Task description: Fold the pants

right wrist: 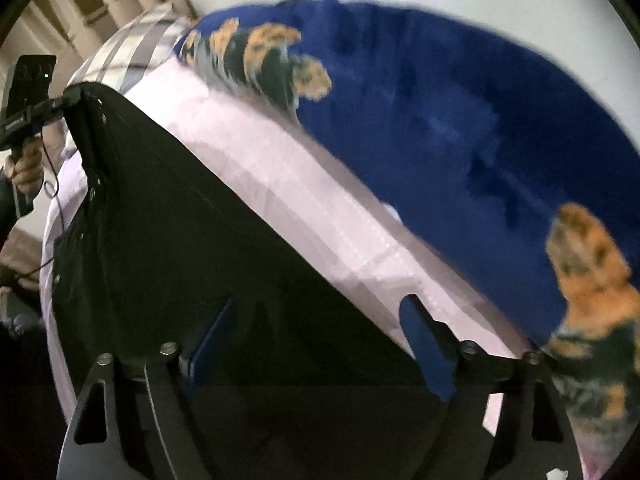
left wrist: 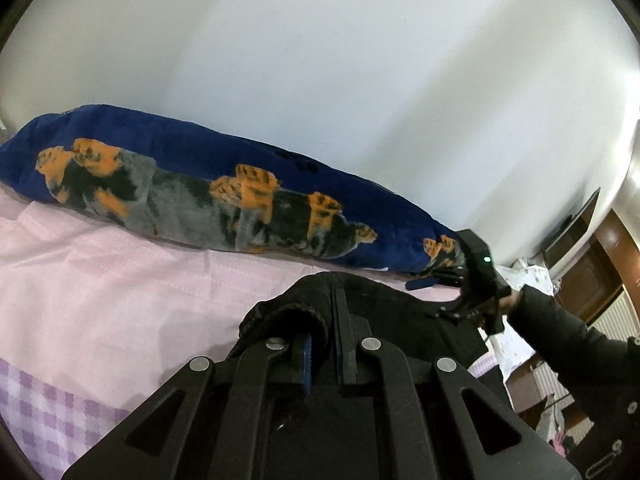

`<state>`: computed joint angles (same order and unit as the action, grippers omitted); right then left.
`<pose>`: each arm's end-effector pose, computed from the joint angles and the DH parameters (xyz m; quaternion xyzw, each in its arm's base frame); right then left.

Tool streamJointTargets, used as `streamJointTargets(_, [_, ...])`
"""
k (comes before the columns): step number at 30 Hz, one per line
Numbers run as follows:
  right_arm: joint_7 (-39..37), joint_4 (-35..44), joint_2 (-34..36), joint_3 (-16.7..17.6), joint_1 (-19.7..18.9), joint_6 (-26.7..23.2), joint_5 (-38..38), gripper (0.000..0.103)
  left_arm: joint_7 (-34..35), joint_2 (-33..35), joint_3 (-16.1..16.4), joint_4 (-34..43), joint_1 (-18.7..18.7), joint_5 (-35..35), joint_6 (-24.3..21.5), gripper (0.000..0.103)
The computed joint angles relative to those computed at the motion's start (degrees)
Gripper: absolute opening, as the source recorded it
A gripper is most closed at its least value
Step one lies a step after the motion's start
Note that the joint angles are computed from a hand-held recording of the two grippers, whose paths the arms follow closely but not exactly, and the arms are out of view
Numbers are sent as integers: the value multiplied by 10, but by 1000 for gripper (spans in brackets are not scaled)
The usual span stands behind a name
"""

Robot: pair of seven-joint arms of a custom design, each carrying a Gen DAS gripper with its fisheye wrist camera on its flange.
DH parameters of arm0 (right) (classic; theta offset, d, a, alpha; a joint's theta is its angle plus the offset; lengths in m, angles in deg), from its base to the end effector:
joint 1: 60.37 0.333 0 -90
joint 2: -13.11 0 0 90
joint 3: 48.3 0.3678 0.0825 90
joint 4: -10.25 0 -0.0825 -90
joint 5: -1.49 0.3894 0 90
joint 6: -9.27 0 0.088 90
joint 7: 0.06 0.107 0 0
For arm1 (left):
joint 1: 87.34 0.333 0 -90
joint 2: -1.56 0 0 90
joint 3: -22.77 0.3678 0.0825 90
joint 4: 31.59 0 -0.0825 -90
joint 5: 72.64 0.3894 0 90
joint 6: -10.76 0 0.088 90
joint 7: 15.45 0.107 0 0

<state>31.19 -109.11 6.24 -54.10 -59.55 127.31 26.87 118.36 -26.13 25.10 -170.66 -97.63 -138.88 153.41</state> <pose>0.5291 -0.0254 0.5420 -0.8959 0.3917 0.0014 0.2097 0.4215 -0.0515 0.5830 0.5741 -0.6511 0.4964 0.0051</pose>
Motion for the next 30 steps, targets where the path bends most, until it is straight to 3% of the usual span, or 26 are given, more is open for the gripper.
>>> streamJointTargets(5, [-6,37,42,-4,-13,-46,-10,61,-18,-2,-4,3,3,12,0,8])
streamJointTargets(10, [2,11,21,0,-21,-20,-12,13,-20,7,-7,8,0,26,6,8])
streamJointTargets(20, [58,-173,-215,-5,-2,150,-41,10,2,-30,7,-16,-4,50,12,8])
streamJointTargets(24, [109,-243,-320,-5,0,165,-75,9,-3,-88,19,-46,-6,69,-12,8])
streamJointTargets(30, [194,-322,-444,-19,2,124,-99,9,-41,-191,28,-105,-6,134,-59,8])
